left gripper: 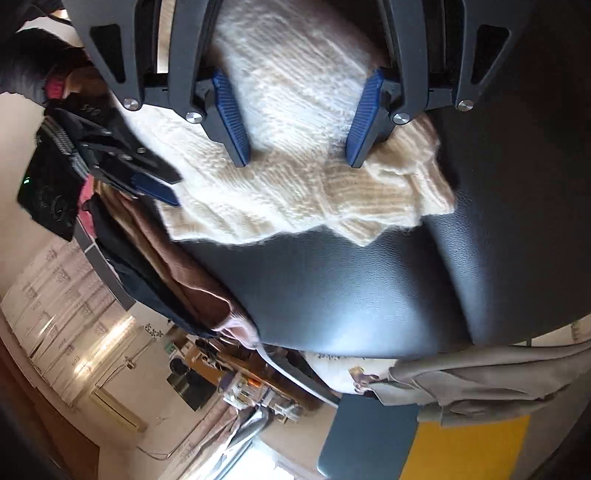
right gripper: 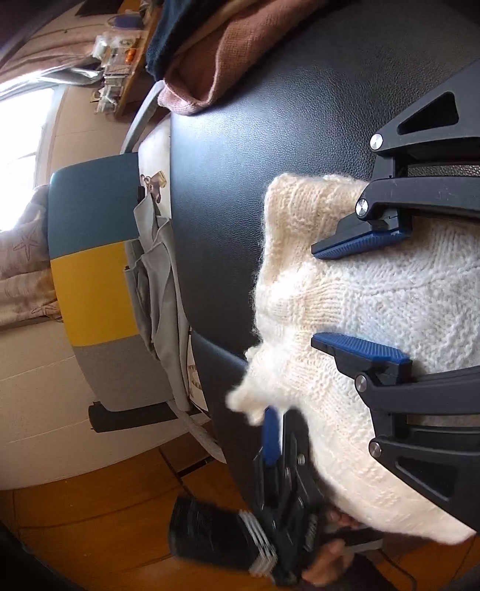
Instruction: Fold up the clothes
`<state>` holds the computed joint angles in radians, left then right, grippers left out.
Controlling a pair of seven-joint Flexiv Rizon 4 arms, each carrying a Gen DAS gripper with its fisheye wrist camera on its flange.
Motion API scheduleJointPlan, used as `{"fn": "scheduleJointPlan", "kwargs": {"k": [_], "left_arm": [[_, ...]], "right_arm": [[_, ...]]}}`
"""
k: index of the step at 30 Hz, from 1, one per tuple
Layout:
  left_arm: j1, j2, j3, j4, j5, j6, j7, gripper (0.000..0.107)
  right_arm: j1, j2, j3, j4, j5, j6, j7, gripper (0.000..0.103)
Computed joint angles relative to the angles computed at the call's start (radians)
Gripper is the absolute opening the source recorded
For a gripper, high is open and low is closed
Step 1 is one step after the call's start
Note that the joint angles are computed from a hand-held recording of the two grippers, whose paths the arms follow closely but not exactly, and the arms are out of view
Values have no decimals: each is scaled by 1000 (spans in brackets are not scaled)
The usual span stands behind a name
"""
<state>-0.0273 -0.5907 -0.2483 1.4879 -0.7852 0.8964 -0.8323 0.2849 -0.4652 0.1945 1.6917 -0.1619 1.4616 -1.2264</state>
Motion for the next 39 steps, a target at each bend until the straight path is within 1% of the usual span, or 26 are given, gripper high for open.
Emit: {"fn": "scheduleJointPlan", "kwargs": {"k": [1,3,4,5,8,13,15,18,20,24,27,28,29,31,32,34,37,38,39], "left_arm": [[-7,5,-3,19,-9,39,13,57],[-9,3,-11,32,-27,79,19,57],[-10,-3,-13,30,-30,95,19,57],[-23,-4,-6,33,-14,128,20,57],[-48,-6,15,26,31,170,-57,57],[-63,21,46,34,97,193,-204,56],[-86,49,88,40,168,205,-277,56],[-95,111,118,83,239,230,-347,57],[-96,160,128,131,271,259,-372,57],[-98,267,127,253,304,335,-370,57],[-100,331,103,343,285,401,-319,58],[-104,349,96,370,275,418,-302,58],[-109,367,90,397,265,434,-285,58],[-117,393,67,446,220,459,-228,58],[-129,394,71,457,222,465,-224,58],[-151,393,77,477,234,477,-223,58],[-177,391,80,504,260,493,-228,58],[-198,382,109,498,316,485,-279,58],[-217,372,138,489,376,475,-334,58]], "right_arm": [[18,1,-24,6,-13,9,12,41],[36,-2,-50,13,-32,26,27,41],[42,-4,-59,15,-40,33,34,41],[32,-8,-47,11,-38,36,30,41],[12,-19,-26,0,-35,38,17,42],[36,-13,-60,7,-62,39,36,42],[47,-8,-73,12,-76,36,44,42],[45,-3,-74,8,-91,17,45,42],[49,3,-79,11,-95,8,54,44],[67,20,-100,20,-119,-14,80,45],[33,30,-48,-8,-92,-92,55,47],[29,46,-41,-3,-86,-100,50,51],[26,62,-35,2,-78,-108,45,57],[19,95,-22,12,-62,-123,32,62],[7,118,-2,31,-44,-109,5,63],[-20,167,41,72,1,-85,-63,64],[-77,231,138,119,141,-92,-223,65],[-82,248,153,133,176,-107,-269,65],[-71,262,146,153,180,-123,-285,65]]}}
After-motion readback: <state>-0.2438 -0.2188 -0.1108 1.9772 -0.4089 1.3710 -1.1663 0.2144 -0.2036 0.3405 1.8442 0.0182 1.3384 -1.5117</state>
